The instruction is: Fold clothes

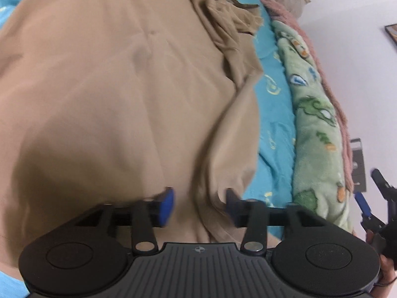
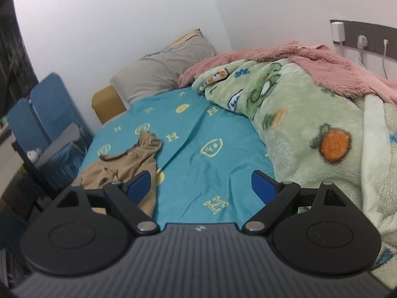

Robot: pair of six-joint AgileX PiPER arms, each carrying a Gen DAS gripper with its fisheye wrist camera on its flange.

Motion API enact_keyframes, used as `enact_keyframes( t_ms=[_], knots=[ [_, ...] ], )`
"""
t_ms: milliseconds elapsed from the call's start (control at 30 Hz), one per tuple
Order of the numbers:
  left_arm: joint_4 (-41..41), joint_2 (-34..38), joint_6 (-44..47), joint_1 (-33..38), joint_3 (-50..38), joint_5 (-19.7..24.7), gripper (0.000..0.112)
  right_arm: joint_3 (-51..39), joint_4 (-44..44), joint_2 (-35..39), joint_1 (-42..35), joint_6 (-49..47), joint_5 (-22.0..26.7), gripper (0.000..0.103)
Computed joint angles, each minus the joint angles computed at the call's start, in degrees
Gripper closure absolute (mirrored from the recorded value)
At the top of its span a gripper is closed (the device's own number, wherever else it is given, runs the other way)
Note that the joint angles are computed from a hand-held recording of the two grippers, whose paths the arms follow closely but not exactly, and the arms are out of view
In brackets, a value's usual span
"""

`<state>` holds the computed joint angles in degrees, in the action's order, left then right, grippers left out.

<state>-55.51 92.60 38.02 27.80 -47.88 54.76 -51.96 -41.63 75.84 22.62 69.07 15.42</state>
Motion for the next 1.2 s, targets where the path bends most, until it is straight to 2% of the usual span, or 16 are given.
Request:
enact_keyframes(
  t_ms=[33, 100, 200, 267, 333, 367, 500, 567, 600, 633, 700, 733, 833, 900, 1033, 1200],
  knots=[
    [-0.2, 0.2, 0.5, -0.5, -0.2, 0.4, 0.045, -0.5, -0.1, 0.4, 0.6, -0.4, 0.8, 0.014],
    [-1.3, 0.3, 2.3, -1.7, 0.7, 0.3, 0.039, -1.2, 0.1, 1.0, 1.7, -1.4, 1.8, 0.014],
    [-2.5, 0.0, 4.3, -4.0, 2.6, -0.1, 0.041, -2.2, 0.8, 1.8, 2.9, -3.6, 3.1, 0.014],
    [-1.7, -1.5, 5.7, -3.9, 3.7, 0.8, 0.054, -2.8, 3.1, 2.3, 3.2, -6.4, 3.5, 0.014],
    [-0.5, -3.2, 7.3, -3.0, 5.4, 2.2, 0.095, -3.1, 6.2, 2.5, 3.3, -9.4, 3.6, 0.014],
    [1.5, -4.6, 7.3, -3.2, 6.3, 2.0, 0.104, -3.2, 7.0, 2.6, 3.4, -10.1, 3.8, 0.014],
    [11.1, -11.0, 5.3, -4.5, 9.4, 0.6, 0.107, -3.7, 7.3, 2.9, 5.0, -10.8, 4.9, 0.014],
    [14.0, -13.1, 4.7, -5.0, 9.8, 1.4, 0.103, -3.8, 7.0, 2.9, 6.1, -10.7, 5.1, 0.014],
    [15.3, -14.3, 4.0, -4.8, 9.4, 2.4, 0.092, -3.8, 6.5, 3.0, 6.7, -10.1, 5.3, 0.014],
    [16.6, -15.4, 3.4, -4.5, 9.0, 3.4, 0.071, -3.8, 5.4, 2.9, 7.4, -8.9, 5.5, 0.014],
    [17.1, -16.5, 3.8, -2.2, 7.4, 5.2, 0.05, -3.7, 2.9, 2.8, 8.8, -5.2, 5.6, 0.014],
    [16.8, -16.6, 4.1, -0.8, 6.4, 5.9, 0.046, -3.5, 2.2, 2.8, 9.3, -3.6, 5.3, 0.014],
    [14.5, -13.7, 3.7, 1.3, 1.2, 4.9, 0.039, -3.8, 0.3, 4.1, 10.7, 1.1, 3.9, 0.014],
    [12.1, -9.2, 2.4, -1.2, -3.8, -0.5, 0.033, -4.7, -1.0, 5.7, 11.4, 3.9, 3.5, 0.014],
    [6.8, 5.2, -2.2, -6.4, -18.0, -10.6, 0.03, -7.1, -7.1, 9.2, 12.2, 10.2, 4.6, 0.014],
    [4.4, 25.9, -13.7, -9.5, -40.5, -17.6, 0.03, -8.6, -11.0, 12.9, 11.9, 14.9, 5.4, 0.014]
  ],
)
